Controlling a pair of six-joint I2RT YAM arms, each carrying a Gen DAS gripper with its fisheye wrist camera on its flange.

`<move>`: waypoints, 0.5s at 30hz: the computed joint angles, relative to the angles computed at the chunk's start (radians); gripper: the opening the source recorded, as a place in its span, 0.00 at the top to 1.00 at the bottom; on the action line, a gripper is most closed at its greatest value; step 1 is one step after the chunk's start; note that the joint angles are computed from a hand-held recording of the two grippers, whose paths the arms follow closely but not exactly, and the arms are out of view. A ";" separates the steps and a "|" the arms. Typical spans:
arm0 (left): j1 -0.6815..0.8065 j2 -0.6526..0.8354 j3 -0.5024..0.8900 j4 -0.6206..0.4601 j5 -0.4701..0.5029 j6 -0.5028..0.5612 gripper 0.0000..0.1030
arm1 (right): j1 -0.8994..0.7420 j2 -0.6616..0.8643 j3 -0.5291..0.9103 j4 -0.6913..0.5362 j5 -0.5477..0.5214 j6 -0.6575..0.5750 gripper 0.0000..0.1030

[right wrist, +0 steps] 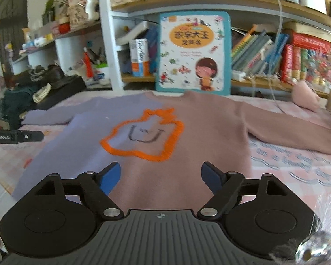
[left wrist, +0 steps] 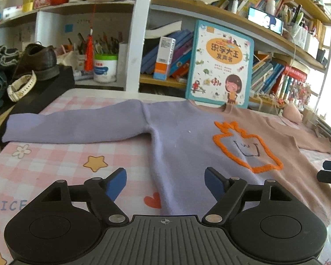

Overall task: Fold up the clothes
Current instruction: 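Open both grippers and release the flattened sweater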

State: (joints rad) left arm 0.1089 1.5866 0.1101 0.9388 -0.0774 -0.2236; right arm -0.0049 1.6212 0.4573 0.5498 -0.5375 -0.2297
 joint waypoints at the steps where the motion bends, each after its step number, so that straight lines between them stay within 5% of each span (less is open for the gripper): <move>1: 0.005 0.003 -0.005 0.014 0.000 -0.001 0.21 | 0.013 0.009 0.005 0.015 -0.005 0.007 0.22; 15: 0.069 0.022 -0.027 0.078 -0.047 0.009 0.20 | 0.146 0.153 0.150 0.074 -0.064 0.017 0.15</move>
State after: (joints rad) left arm 0.1779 1.6090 0.0832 1.0172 -0.1240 -0.2149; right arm 0.1416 1.7739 0.6070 0.6238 -0.6013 -0.2131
